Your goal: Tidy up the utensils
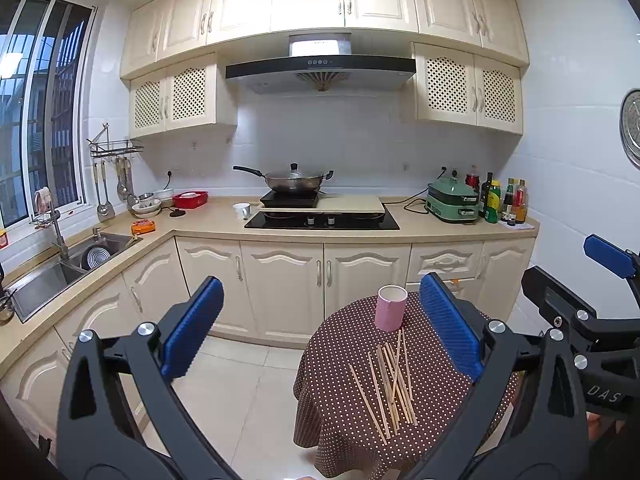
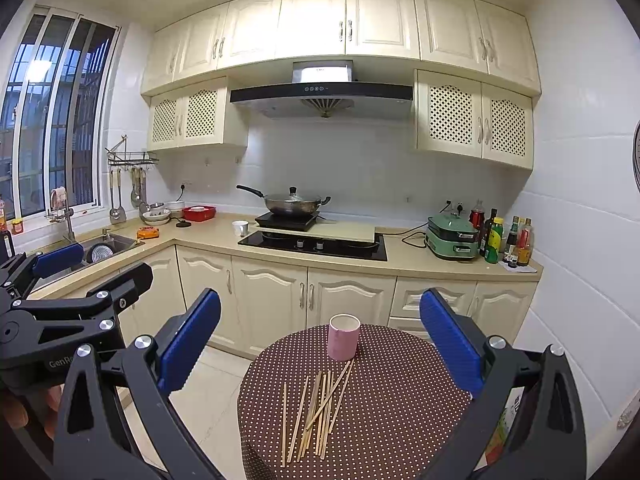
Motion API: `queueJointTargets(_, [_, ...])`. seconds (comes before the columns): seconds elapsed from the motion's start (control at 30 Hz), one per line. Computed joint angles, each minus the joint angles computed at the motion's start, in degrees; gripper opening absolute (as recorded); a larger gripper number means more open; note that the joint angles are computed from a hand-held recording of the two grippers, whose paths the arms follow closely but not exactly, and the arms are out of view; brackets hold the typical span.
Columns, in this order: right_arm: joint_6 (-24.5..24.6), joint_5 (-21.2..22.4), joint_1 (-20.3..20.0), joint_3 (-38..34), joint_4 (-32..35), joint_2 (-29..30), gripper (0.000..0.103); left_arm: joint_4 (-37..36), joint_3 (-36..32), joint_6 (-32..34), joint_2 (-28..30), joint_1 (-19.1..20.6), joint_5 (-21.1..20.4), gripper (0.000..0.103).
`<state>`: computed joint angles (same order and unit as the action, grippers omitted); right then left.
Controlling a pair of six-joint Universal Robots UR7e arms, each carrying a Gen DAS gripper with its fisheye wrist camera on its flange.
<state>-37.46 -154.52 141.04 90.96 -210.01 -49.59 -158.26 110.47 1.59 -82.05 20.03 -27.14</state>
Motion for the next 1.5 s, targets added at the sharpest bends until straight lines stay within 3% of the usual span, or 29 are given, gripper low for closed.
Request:
queueJointTargets(0.4, [6.17, -1.91, -3.65, -0.42, 7.13, -0.42, 0.096, 1.63, -2.68, -0.33, 4.61, 4.01, -2.38, 0.097])
queueJointTargets(0.6, [12.15, 2.64, -8.65, 0.78, 14.62, -2.60, 0.096, 0.97, -5.78, 0.95, 9.81, 7.60, -2.53, 0.097])
queueJointTargets(0.7, [16.07, 5.88, -11.80, 0.89, 20.03, -3.88, 0.096, 4.52, -8.92, -1.48, 12.96, 10.20, -3.70, 0.097])
queueJointTargets(0.8, [23.36, 9.25, -15.55, 1.18, 28.86, -5.93, 0.095, 10.99, -13.43, -5.97, 16.63, 13.42, -5.98, 0.097])
queueJointTargets(0.97, [29.23, 13.21, -21.74, -0.07, 41.77, -7.60, 0.078, 21.83, -20.56, -15.96, 22.12, 19.16, -12.09, 0.096])
queueJointTargets(1.07, [34.85, 18.17, -26.50, -1.41, 52.07, -8.65, 0.065, 29.02, -25.00, -20.67, 26.25, 22.42, -14.66, 0.096])
queueJointTargets(1.27, [42.08, 27.15, -33.08, -4.70, 66.44, -8.13, 0.042, 41.25, -31.02, -27.61, 32.85, 26.52, -17.22, 0.084])
queueJointTargets(1.5, [45.24, 32.39, -37.60, -9.76, 76.17, -5.60, 0.038, 52.79, -37.32, -34.66, 39.18, 31.39, -22.15, 0.059])
